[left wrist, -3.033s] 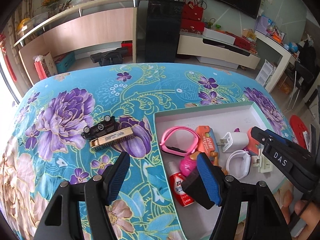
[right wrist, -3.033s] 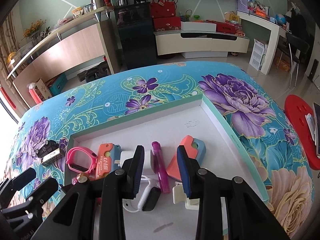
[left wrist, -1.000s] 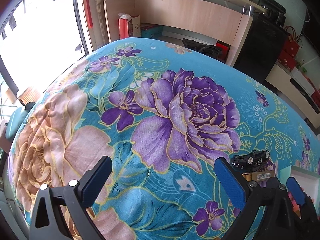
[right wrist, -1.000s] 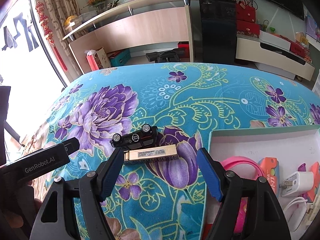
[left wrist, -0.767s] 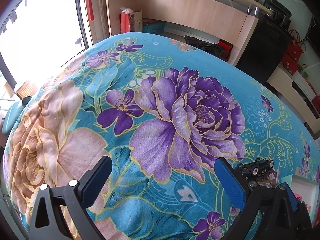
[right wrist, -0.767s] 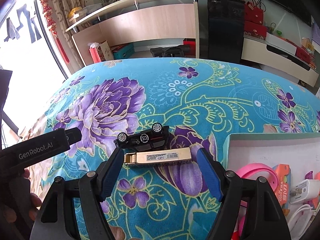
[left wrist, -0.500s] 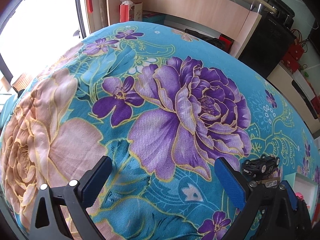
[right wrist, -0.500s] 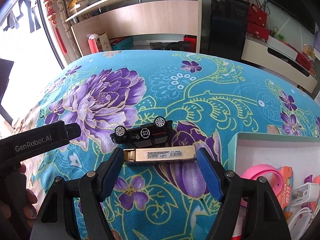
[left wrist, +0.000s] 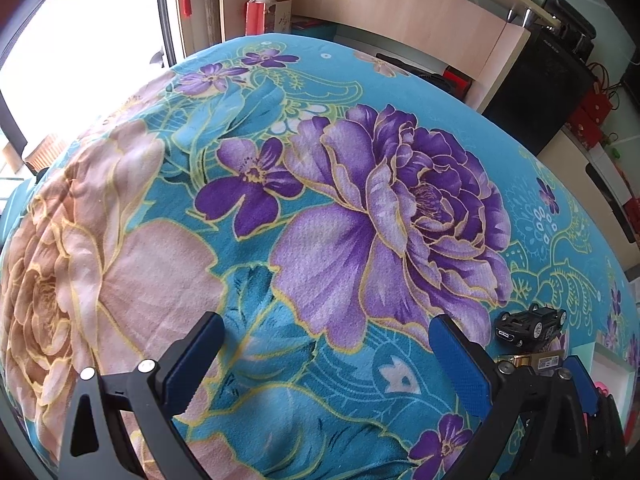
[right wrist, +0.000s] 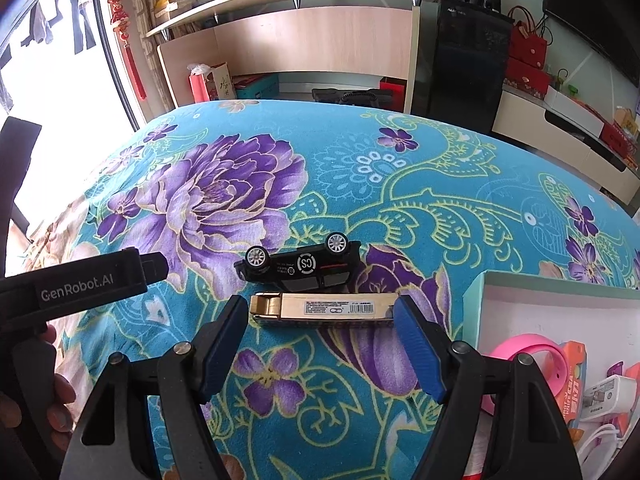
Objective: Organize rigid objects
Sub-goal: 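Close the right tool on the gold harmonica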
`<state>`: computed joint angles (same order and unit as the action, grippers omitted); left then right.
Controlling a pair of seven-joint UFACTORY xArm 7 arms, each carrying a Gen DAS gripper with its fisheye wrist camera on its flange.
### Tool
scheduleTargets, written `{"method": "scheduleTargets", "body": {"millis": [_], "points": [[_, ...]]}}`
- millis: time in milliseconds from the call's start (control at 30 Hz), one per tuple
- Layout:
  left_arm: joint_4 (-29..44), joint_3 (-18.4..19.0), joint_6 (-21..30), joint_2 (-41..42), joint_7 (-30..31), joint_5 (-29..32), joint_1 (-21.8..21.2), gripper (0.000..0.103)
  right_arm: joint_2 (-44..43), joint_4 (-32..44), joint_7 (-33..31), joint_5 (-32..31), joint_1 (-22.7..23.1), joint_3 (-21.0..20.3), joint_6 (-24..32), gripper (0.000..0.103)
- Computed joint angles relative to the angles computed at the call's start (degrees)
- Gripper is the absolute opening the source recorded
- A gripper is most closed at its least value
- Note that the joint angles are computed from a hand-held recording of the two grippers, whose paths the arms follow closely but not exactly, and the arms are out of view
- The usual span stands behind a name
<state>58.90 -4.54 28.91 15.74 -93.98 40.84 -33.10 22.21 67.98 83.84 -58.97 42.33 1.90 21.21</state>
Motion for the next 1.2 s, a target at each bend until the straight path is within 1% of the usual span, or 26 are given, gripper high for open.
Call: {"method": "scheduleTargets", "body": {"millis": [100, 333, 467, 567, 767, 867, 967, 1200], "points": [[-0.8, 0.1, -1.1, -0.3, -0.3, -0.1, 0.3, 0.103, 0.1, 0.2, -0.1, -0.1, 0.2, 0.0, 0.6, 0.076], [-1.9, 0.2, -2.1, -1.0, -0.8, 0.2, 0.7, 0.103, 0.5, 0.8, -0.9, 0.0, 0.7, 0.3, 2.5, 0.077], [-2.1, 0.1, -2.3, -1.3, -1.0, 0.2, 0.8, 0.103, 0.6, 0.6, 0.2, 0.3, 0.2, 0.2, 2.3, 0.088], [-2.2, 0.1, -2.8, -1.4, -1.5, 0.3, 0.9, 0.103, 0.5, 0.3, 1.5, 0.1, 0.1, -0.1, 1.7, 0.088], [-2.9, 0.2, -3.5, -1.7, -1.9, 0.5, 1.1, 0.103, 1.8, 1.7, -0.8, 1.9, 0.5, 0.4, 4.1, 0.088], [-3.0, 0.1, -3.5, -1.8, -1.8, 0.5, 1.2, 0.103, 2.2, 2.1, -0.7, 2.3, 0.6, 0.2, 3.8, 0.088], [-3.0, 0.0, -3.1, -1.8, -1.4, 0.3, 1.3, 0.103, 2.9, 2.5, -0.5, 2.5, 0.9, -0.2, 3.5, 0.088], [-1.7, -0.2, -1.5, -0.9, -0.4, -0.3, 0.9, 0.103, 3.6, 3.3, 1.0, 0.8, 2.0, -1.1, 4.5, 0.088]]}}
